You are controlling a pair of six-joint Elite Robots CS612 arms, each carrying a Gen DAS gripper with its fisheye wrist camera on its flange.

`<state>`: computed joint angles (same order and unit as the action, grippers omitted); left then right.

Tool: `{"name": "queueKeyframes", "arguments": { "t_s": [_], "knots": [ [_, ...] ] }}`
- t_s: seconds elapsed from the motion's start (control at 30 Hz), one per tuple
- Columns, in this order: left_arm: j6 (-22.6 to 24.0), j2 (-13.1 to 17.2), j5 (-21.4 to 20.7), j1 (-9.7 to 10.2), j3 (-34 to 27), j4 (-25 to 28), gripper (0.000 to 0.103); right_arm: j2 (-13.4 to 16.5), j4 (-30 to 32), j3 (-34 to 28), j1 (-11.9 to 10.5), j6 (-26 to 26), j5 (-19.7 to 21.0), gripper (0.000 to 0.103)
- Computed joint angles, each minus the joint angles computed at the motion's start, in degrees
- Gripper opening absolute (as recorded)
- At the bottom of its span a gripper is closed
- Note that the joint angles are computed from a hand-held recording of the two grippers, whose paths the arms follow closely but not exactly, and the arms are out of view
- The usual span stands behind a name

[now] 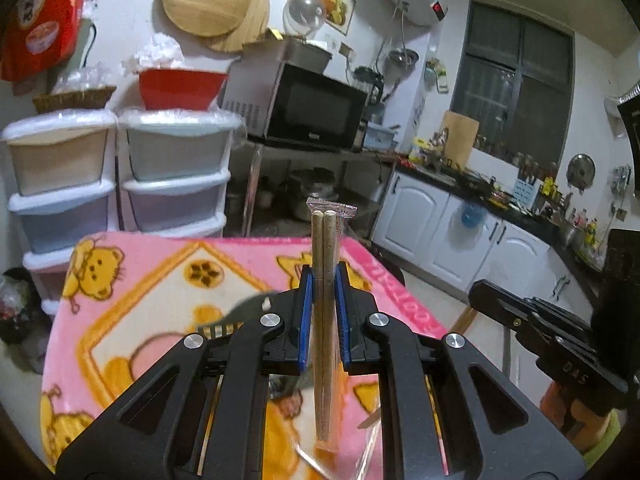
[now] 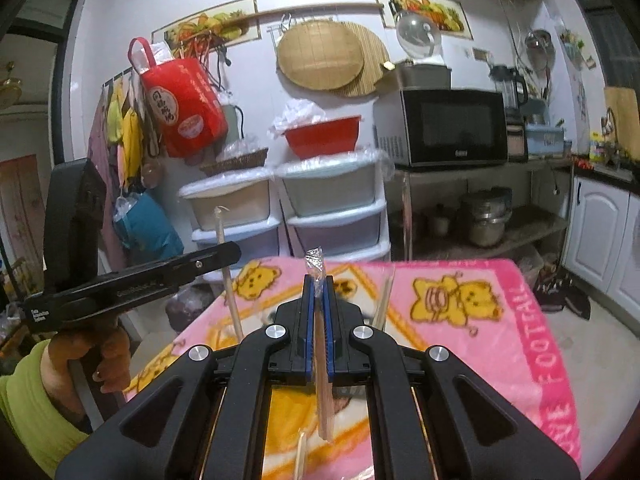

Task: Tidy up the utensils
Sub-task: 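Lift both held chopsticks upright and carry both tools above the green caddy, then lower the chopsticks into the caddy and open both tools to release them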

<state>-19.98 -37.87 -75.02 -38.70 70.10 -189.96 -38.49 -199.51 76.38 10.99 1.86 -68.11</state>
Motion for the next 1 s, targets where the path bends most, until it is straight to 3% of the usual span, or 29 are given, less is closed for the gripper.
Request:
{"name": "queueKeyframes", "arguments": {
  "t_s": [0.63, 1.0],
  "knots": [
    [2.56, 5.78, 13.1, -0.41, -11.01, -2.28, 0.007, 3.79, -3.04, -8.93, 0.78, 0.66, -3.63, 0.004],
    [1.41, 9.4, 16.49, -0.28, -15.43, -1.01, 0.008, 7.15, -1.04, -14.19, 0.95, 2.09, -4.93, 0.004]
  ]
}}
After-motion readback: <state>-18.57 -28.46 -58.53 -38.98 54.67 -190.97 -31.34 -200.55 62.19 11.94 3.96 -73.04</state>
